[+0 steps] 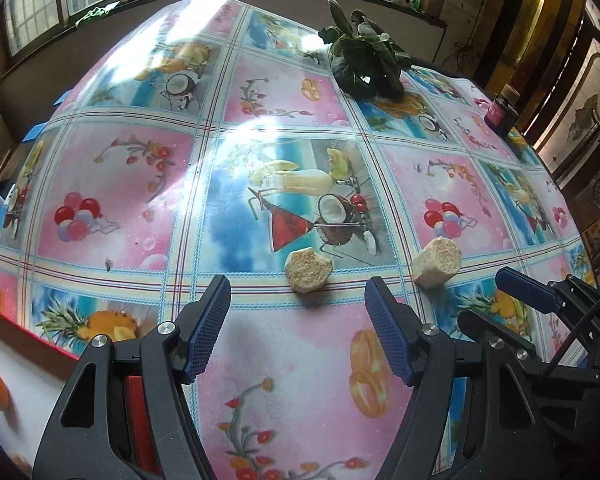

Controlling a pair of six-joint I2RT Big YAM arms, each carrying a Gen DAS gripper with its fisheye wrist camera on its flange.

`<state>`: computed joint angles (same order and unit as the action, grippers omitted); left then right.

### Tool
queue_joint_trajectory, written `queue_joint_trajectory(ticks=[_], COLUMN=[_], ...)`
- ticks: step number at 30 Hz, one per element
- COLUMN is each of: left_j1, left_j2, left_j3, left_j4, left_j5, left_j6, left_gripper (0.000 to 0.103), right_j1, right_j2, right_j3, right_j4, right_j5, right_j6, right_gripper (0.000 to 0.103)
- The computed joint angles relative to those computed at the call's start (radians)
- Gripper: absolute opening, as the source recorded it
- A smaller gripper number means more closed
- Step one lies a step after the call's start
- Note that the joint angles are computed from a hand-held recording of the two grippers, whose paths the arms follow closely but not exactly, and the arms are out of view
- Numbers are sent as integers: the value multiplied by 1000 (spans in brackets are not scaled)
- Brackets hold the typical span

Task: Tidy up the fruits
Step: 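Grasp a round pale snack with the left tool while the right tool grasps a pale cylinder snack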

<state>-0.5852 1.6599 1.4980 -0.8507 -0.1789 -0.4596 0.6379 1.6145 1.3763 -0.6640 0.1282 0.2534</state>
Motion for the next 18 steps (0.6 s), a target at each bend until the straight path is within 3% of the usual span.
queue_joint_trajectory(ticks=[3,7,10,18], left_j1=[2,6,13,10], left_j2=[29,32,26,2], left_j3=[22,21,13,-1], left_j4=[-21,-9,2,-7], left_j5=[-6,-38,-38,-32], left_j6=[11,9,3,-9], left_gripper=[67,38,26,26], right_j1=[-10,-15,-16,-6], right_j2=[9,22,33,91], right_j3=[6,16,27,93], right_j4=[1,1,2,4], right_j5=[-11,-19,-28,-23], right_j6=[6,5,3,-37], right_gripper=[50,50,50,50])
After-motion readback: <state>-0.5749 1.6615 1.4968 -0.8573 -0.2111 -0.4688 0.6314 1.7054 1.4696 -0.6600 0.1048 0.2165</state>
